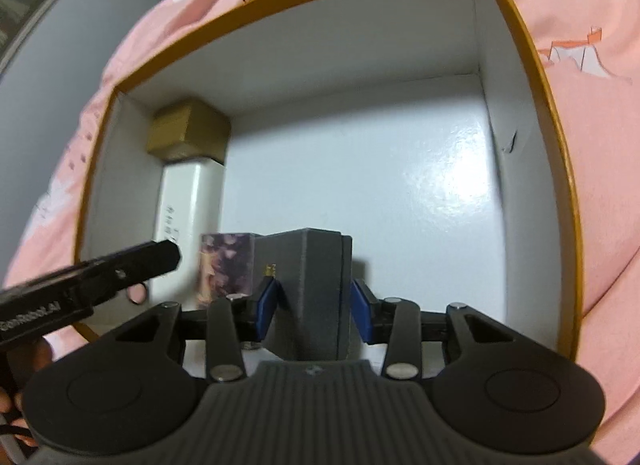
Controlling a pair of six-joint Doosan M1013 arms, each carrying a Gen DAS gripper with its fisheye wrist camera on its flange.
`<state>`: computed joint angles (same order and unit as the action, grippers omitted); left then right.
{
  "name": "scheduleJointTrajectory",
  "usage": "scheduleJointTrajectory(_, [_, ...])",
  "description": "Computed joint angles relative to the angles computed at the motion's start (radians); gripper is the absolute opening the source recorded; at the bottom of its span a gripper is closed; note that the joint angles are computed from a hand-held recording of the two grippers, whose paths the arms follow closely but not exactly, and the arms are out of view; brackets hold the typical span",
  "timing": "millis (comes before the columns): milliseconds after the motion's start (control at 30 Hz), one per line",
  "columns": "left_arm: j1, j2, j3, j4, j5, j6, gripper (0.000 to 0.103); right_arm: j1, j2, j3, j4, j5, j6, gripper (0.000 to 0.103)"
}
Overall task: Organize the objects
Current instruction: 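Lower the photo card pack and grey box into the orange box and open both grippers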
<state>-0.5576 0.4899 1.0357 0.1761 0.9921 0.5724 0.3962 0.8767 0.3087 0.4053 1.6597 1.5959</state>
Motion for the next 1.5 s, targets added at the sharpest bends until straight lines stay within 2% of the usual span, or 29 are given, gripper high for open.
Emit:
scheduleJointTrajectory(100, [-0.002, 0.002, -0.002, -0.006, -0.001, 0.008, 0.040, 0.015, 0.024, -0.046, -0.070, 0.049, -0.029, 0.045])
scheduleJointTrajectory(300, [-0.006, 0.006, -0.007, -0.003, 0.007, 0.014, 0.040, 0.014, 0.029, -0.053, -0.069, 0.066, -0.043, 0.046])
scheduleJointTrajectory(433, [-0.010, 0.004, -0.004, 0.005, 0.006, 0.015, 0.040, 0.011, 0.034, -0.061, -0.045, 0.071, -0.021, 0.037])
scheduleJointTrajectory(733, [-0.024, 0.004, -0.014, 0.045, 0.021, 0.005, 0.040, 0.018, 0.009, -0.019, -0.058, 0.034, -0.027, 0.034])
scheduleJointTrajectory(867, [-0.045, -0.003, -0.018, 0.107, 0.022, -0.019, 0.040, 0.031, -0.075, 0.119, -0.116, -0.108, -0.127, 0.034])
scheduleJointTrajectory(1067, [-0.089, -0.031, 0.000, 0.260, -0.009, -0.089, 0.040, 0.023, -0.220, 0.340, -0.074, -0.353, -0.277, 0.036])
scheduleJointTrajectory(1200, [-0.123, -0.054, 0.024, 0.376, -0.025, -0.135, 0.041, 0.006, -0.317, 0.484, -0.017, -0.500, -0.376, 0.046])
scheduleJointTrajectory(1267, [-0.137, -0.061, 0.031, 0.404, -0.019, -0.129, 0.041, -0.006, -0.353, 0.534, 0.024, -0.541, -0.404, 0.047])
scheduleJointTrajectory(1333, [-0.150, -0.075, 0.051, 0.440, -0.031, -0.132, 0.042, -0.016, -0.387, 0.584, 0.062, -0.578, -0.428, 0.059])
scheduleJointTrajectory(1433, [-0.170, -0.096, 0.080, 0.488, -0.038, -0.154, 0.045, -0.022, -0.434, 0.650, 0.075, -0.634, -0.452, 0.063])
scheduleJointTrajectory(1467, [-0.176, -0.108, 0.100, 0.515, -0.054, -0.182, 0.050, -0.021, -0.448, 0.669, 0.072, -0.648, -0.459, 0.063])
scheduleJointTrajectory(1500, [-0.182, -0.118, 0.116, 0.542, -0.065, -0.210, 0.058, -0.022, -0.461, 0.689, 0.076, -0.658, -0.468, 0.064])
